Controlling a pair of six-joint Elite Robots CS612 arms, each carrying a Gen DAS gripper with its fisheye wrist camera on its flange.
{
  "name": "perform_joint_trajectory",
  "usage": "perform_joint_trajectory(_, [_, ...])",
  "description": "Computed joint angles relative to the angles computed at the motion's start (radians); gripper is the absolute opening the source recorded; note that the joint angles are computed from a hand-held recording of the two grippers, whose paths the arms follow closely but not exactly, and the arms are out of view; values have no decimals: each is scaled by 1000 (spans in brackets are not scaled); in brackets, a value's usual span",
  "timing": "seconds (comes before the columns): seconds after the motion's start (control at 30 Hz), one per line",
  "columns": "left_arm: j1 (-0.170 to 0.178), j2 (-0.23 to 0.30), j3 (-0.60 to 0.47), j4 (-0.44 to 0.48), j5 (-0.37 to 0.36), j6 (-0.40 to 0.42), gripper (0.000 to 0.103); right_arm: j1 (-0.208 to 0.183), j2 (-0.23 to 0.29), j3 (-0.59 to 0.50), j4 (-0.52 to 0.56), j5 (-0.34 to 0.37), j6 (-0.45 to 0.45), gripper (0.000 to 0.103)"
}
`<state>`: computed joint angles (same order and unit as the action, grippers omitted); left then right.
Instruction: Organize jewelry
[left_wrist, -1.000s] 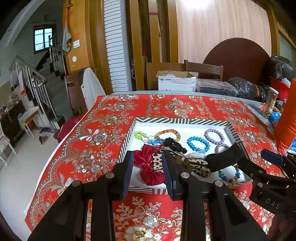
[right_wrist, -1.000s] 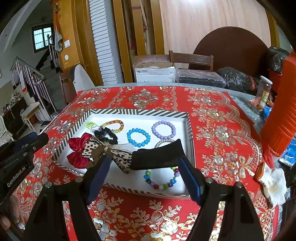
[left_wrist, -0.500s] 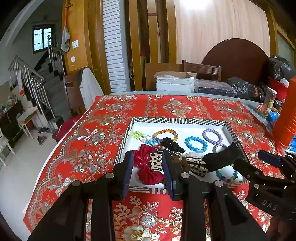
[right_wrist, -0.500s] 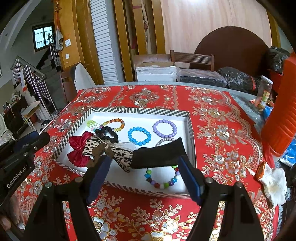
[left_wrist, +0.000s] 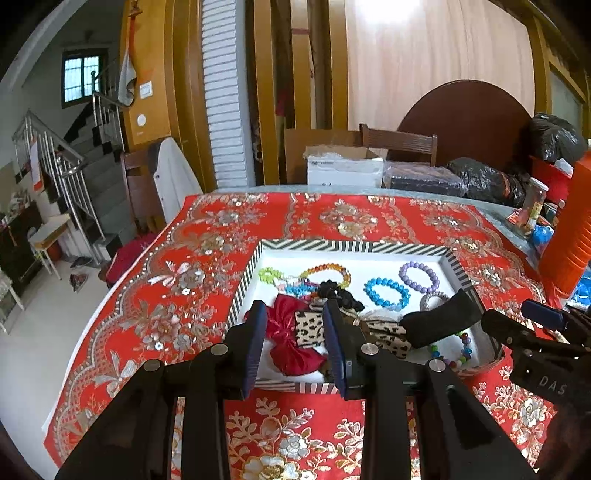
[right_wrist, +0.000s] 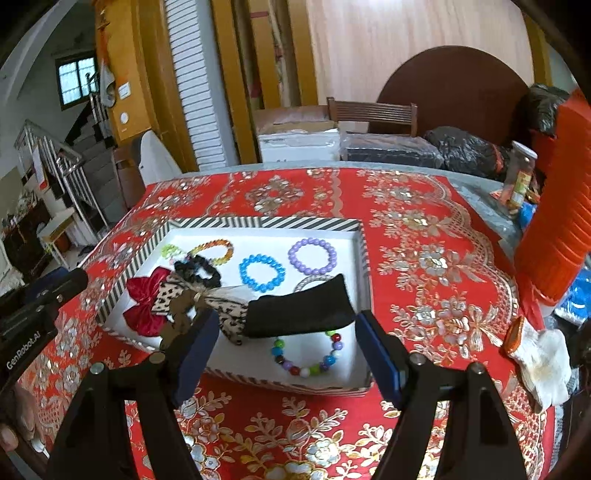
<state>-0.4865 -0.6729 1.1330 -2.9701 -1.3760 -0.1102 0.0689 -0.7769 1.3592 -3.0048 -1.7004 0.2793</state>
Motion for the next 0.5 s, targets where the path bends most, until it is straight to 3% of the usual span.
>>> perform_joint_trajectory(0.5, [1, -1, 0, -2, -15, 10, 24, -12, -5, 10, 2, -2, 23, 79])
